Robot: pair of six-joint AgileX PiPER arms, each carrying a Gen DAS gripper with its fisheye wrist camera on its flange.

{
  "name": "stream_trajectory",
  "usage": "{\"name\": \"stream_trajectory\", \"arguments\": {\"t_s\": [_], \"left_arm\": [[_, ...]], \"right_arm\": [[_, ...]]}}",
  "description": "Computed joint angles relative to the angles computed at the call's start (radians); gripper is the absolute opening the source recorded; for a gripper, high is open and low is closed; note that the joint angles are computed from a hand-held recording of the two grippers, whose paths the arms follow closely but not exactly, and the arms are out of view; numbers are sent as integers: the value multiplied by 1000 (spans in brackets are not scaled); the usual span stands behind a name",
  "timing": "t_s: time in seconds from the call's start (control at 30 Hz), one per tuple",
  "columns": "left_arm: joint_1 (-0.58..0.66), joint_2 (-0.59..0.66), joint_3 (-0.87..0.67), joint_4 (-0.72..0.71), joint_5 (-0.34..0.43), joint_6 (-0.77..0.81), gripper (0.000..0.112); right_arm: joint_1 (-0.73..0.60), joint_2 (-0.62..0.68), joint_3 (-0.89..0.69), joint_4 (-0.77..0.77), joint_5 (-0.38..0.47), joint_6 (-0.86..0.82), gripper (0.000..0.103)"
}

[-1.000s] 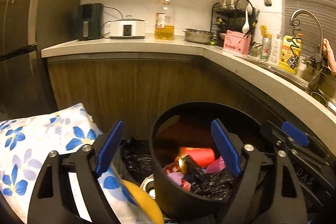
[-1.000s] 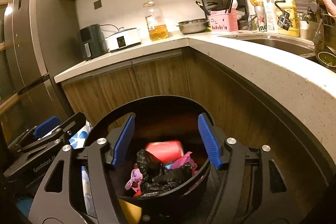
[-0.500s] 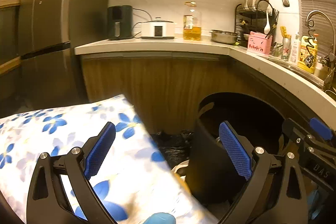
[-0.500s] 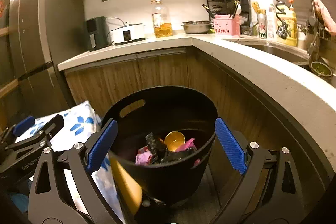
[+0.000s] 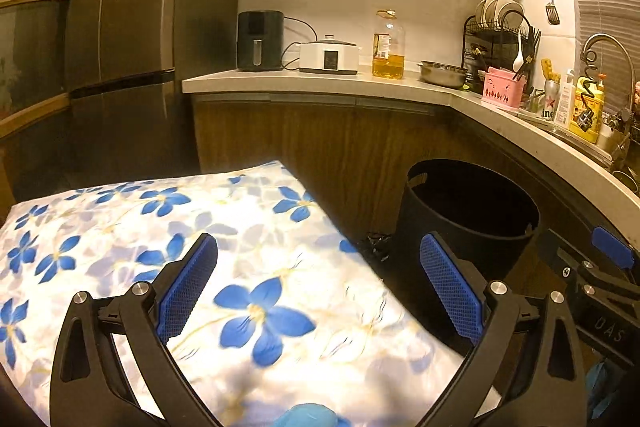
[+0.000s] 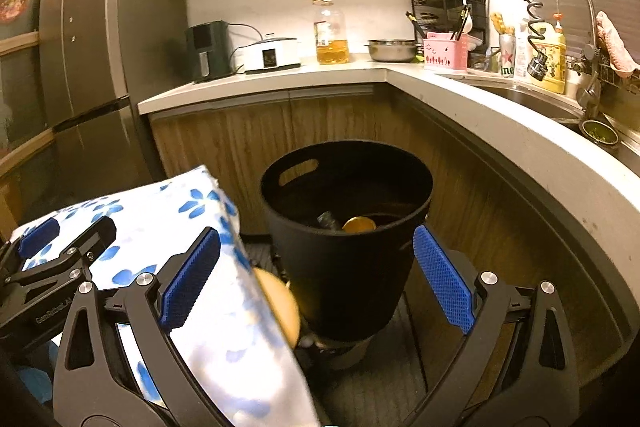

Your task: Collect trash

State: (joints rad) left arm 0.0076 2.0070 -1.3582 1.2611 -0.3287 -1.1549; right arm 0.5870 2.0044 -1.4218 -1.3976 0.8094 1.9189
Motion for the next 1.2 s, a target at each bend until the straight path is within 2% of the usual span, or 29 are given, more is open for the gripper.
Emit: {"name": "stream_trajectory", "arguments": {"t_s": [0.37,0.73,1.2], "left_arm": [[113,-139,208,-91,-107,144,97],[192,-240,362,-163,-174,269,97],[254,-298,438,-180,-217,306,97]], "right_arm": [[181,-33,55,7,158,63,96],[287,-48,67,28,235,61,96],[356,-50,49,30,293,50,97]]}}
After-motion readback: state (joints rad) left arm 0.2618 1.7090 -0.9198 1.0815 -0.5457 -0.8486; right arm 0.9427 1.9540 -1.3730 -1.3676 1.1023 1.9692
